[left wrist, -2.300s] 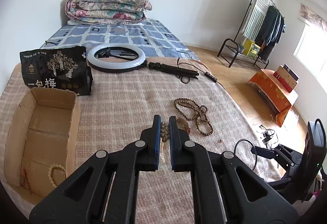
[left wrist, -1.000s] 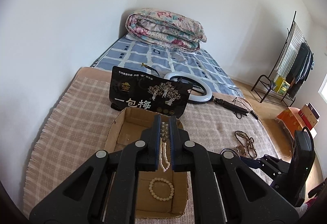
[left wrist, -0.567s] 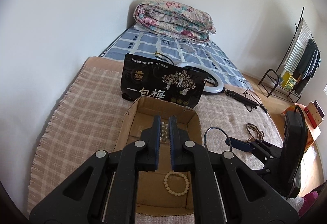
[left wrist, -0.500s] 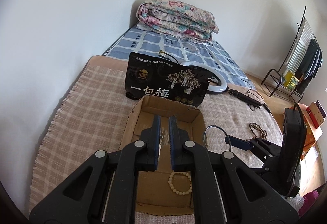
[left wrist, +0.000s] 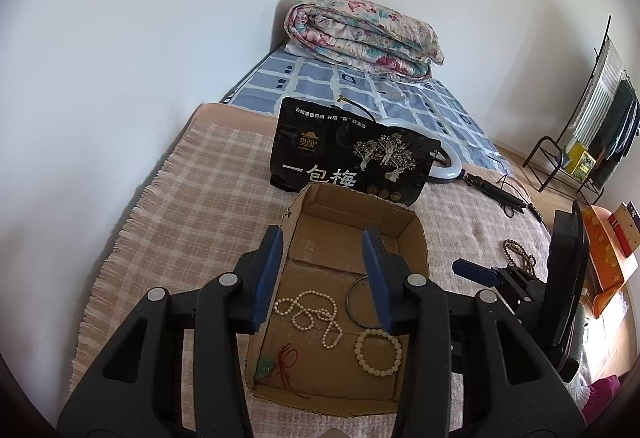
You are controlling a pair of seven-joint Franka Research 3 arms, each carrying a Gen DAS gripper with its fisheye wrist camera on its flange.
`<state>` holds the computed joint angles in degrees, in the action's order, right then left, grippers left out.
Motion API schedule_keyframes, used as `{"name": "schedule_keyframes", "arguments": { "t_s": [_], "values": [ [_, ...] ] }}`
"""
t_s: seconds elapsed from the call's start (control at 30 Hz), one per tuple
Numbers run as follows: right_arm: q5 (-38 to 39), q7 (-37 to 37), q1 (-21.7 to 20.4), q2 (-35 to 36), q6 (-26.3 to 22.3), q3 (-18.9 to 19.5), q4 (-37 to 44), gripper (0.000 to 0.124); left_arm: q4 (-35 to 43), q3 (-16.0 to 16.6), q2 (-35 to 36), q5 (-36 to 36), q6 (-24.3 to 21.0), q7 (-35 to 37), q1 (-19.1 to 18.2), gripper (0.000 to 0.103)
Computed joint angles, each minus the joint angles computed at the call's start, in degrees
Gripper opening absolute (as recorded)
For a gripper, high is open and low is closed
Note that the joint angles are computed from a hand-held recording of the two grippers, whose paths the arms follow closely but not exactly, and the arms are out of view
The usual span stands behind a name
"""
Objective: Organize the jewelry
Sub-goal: 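Open both tools to release the necklace and bangle in the box, then move both tools toward the red-strap watch and wooden bead strand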
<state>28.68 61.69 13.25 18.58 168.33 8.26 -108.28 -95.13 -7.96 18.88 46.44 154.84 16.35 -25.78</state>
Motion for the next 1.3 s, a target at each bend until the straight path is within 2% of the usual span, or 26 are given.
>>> {"name": "schedule_keyframes", "arguments": {
  "t_s": [0.27,0.43,0.6,0.83,1.3],
  "values": [
    [0.0,1.7,0.3,-3.2,1.7,-1.3,-3.2,0.093,-0.2,0.0,-0.2,0.2,0.0,-0.3,-0.1,0.041],
    [-5.0,7.5,2.2,-6.0,3.1,-4.5,-6.1,0.096,0.0,-0.3,-0.4,0.4,-0.2,-1.0,-0.6,0.042],
    [-7.8,10.7,1.5,-8.1,2.6,-5.5,-8.1,0.101,1.9,-0.7,0.5,0.5,-1.2,-0.6,-1.6,0.042],
    [-17.9,18.5,2.0,-11.1,5.6,-9.5,-12.7,0.103,5.6,-0.9,2.9,-0.4,-1.8,0.7,-3.2,0.041],
    [-23.3,22.1,-5.7,-17.1,8.1,-11.2,-20.0,0.103,20.6,-0.9,13.6,-7.4,-5.1,9.8,-8.6,0.042]
  ]
}}
